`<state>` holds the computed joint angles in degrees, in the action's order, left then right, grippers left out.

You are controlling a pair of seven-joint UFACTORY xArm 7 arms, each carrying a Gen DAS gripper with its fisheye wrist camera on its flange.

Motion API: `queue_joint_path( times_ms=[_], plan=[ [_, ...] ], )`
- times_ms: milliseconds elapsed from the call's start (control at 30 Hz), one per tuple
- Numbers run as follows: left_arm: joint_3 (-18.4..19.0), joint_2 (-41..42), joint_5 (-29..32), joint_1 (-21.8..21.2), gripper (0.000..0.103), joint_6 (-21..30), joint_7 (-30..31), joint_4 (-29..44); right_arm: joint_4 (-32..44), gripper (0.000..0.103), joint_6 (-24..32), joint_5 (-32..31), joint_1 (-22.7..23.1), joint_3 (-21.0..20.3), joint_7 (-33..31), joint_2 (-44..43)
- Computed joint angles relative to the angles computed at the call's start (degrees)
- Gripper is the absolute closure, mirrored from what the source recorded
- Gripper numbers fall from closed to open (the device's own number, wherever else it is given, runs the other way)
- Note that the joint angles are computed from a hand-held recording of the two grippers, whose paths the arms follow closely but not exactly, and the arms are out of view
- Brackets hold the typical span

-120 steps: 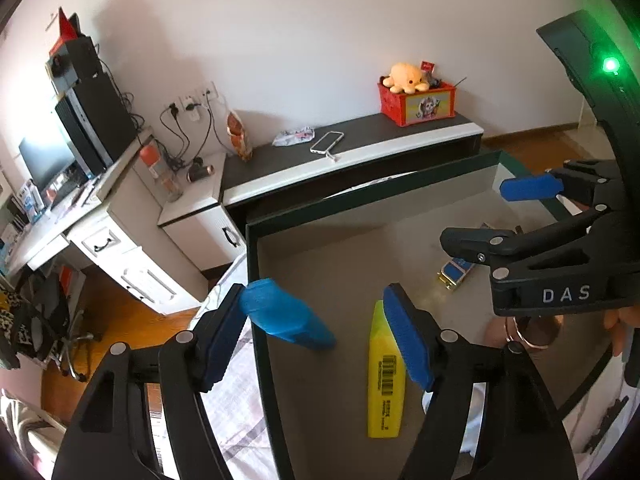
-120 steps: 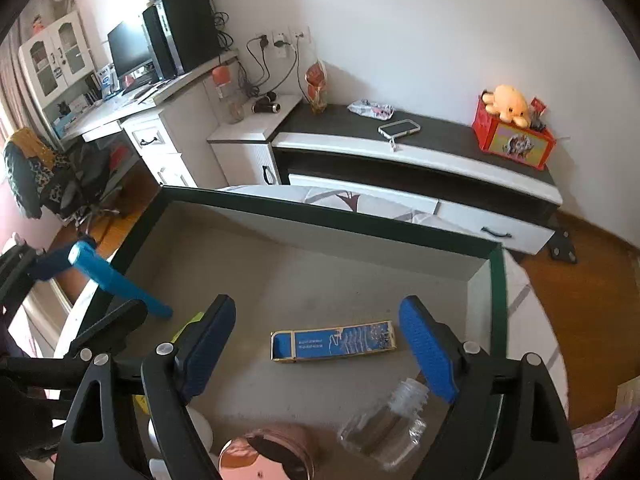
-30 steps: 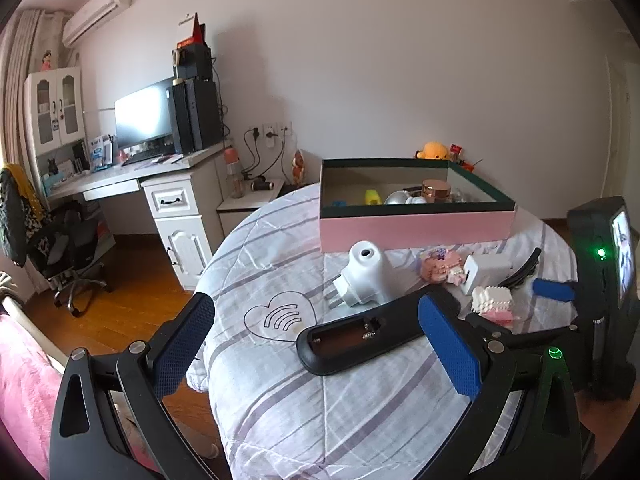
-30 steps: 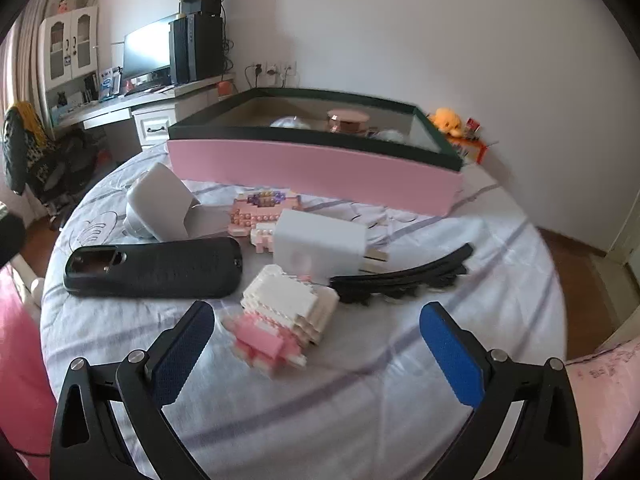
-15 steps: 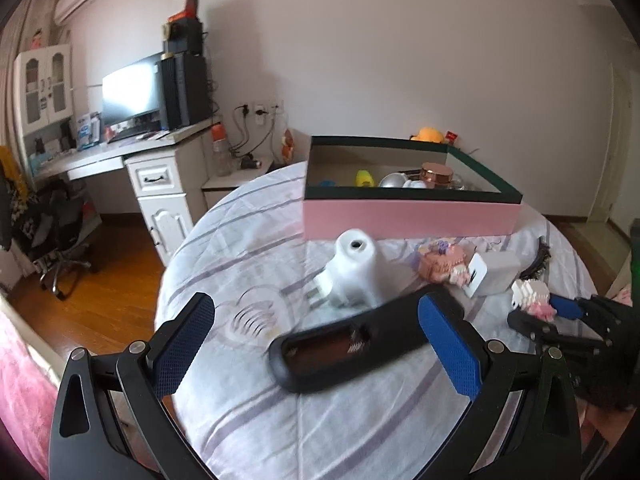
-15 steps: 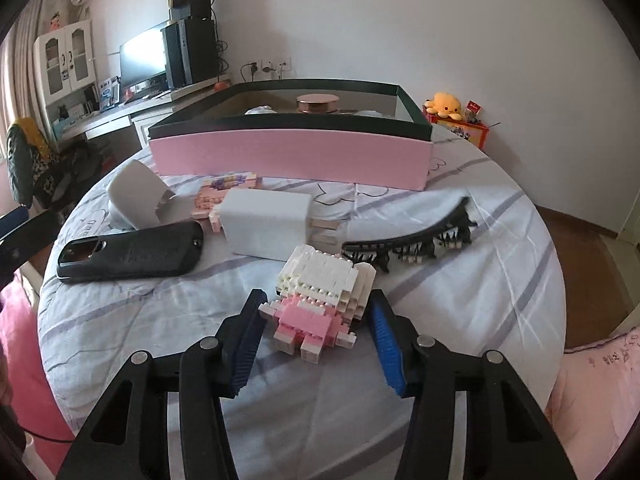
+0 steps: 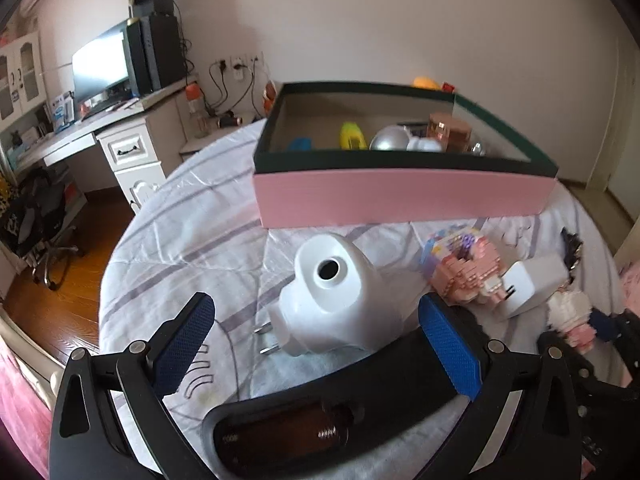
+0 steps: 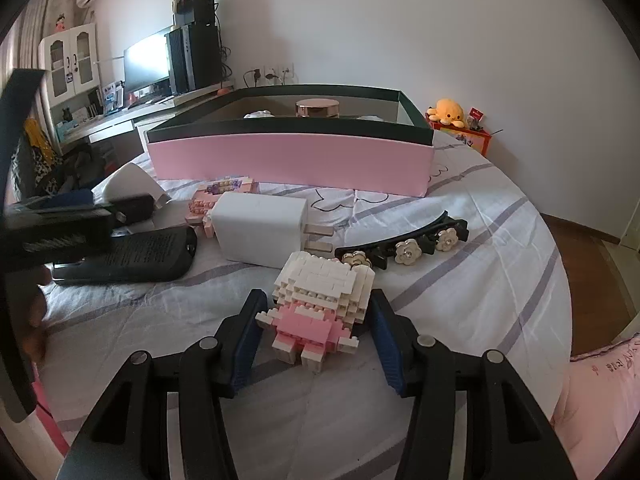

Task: Organize rigid objects
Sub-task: 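Grasp the white hair dryer with the left tool while the right tool grasps the block figure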

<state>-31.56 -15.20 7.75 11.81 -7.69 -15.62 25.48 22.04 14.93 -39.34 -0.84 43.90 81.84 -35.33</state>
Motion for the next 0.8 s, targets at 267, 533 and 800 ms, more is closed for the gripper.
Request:
queue_joint_path(
  times_ms=[267, 533, 800],
  plan=[
    [-2.5, -0.4, -1.6, 1.1, 0.036, -4.2, 2.8, -1.8, -0.4, 0.05, -1.2, -0.6, -0.7, 0.3, 0.8, -0.4],
    [3.9, -7.1, -6.0, -6.5, 0.038, -8.6, 6.0, -8.1, -1.7, 0.052, -4.1, 1.3, -2.0, 0.9, -0.2, -2.0],
    [15.1, -13.7, -6.5, -17.0, 0.038, -7.3, 8.0, -12.5, -2.1, 0.052, -3.9, 4.9, -0.9, 0.4, -2.8, -3.9]
  ],
)
